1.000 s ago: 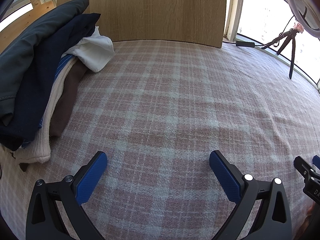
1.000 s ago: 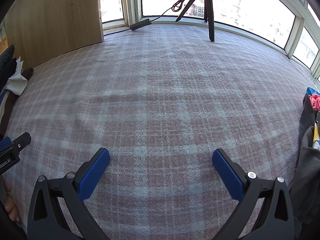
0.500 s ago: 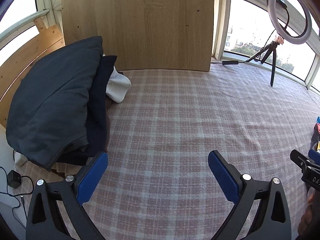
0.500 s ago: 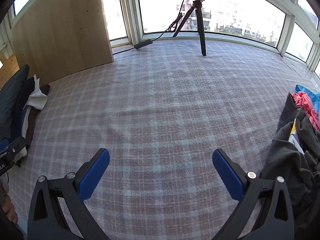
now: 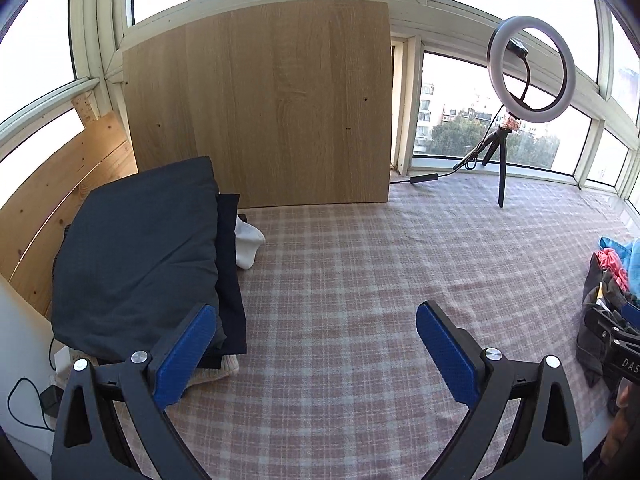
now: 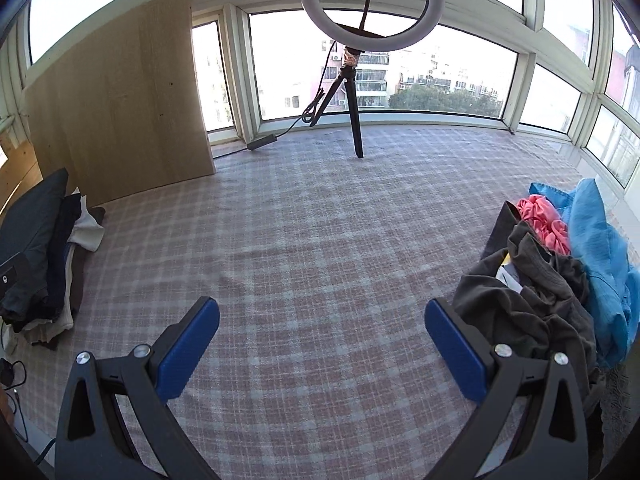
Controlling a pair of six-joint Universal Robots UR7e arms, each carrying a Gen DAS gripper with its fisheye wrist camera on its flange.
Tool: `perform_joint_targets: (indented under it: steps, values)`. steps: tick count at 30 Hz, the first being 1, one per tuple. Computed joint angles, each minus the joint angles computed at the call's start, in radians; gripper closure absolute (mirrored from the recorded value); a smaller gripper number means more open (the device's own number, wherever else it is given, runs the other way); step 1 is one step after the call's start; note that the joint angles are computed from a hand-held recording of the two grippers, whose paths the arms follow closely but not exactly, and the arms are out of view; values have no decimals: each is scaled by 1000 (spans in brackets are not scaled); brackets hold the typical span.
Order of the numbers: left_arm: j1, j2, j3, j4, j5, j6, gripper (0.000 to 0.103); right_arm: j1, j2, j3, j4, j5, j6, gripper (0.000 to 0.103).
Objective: Fold clothes
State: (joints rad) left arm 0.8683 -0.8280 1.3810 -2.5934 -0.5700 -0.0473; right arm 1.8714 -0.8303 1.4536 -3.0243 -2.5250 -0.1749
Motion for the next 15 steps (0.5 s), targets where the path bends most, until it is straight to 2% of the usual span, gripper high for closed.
perform_joint_targets:
  steps: [5,9,15]
  values:
    - [-5,25,-16,-2,-74,32,2,-9,-82,96,-32,-60,67,0]
    - [-25,60,-39,9,-117,39,2,-19,-153,174,-80,-120,75,0]
    - [-67,126,-87,41,-154,15,2,-77,-291,269,-131,-110,62,0]
